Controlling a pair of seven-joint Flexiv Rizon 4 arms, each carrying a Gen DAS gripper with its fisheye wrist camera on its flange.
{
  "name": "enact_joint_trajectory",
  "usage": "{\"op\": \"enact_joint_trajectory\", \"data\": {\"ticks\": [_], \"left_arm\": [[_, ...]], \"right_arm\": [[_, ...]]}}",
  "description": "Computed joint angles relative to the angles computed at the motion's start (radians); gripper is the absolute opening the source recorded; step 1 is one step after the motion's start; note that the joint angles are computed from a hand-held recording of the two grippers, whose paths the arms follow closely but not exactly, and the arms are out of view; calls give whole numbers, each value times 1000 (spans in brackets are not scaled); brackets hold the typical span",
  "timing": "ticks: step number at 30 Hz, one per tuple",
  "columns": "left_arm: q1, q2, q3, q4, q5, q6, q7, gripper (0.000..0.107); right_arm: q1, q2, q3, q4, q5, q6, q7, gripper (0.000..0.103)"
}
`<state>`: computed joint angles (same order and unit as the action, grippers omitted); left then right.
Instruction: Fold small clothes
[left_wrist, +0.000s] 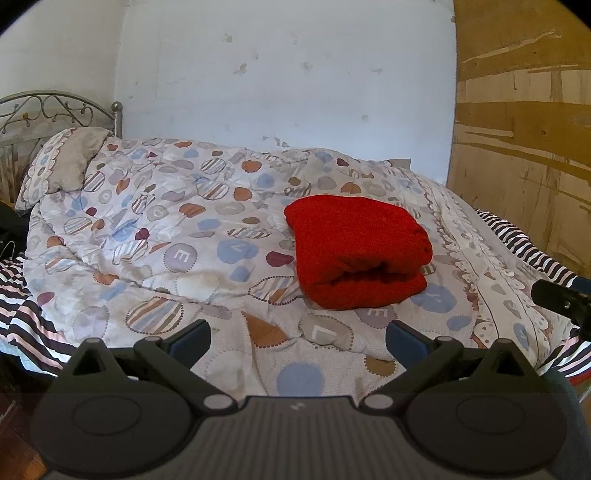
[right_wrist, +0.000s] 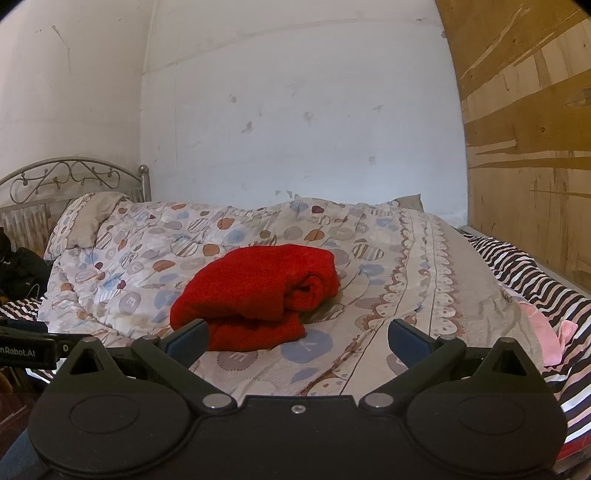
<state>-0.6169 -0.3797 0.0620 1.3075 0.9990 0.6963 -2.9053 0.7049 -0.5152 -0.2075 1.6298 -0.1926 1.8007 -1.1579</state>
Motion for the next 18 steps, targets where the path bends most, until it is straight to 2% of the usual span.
{"op": "enact_joint_trajectory", "data": {"ticks": [18], "left_arm": [[-1, 5, -3, 8, 2, -3, 4, 103]], "right_arm": [[-2, 1, 3, 0, -1, -2, -2, 103]]}}
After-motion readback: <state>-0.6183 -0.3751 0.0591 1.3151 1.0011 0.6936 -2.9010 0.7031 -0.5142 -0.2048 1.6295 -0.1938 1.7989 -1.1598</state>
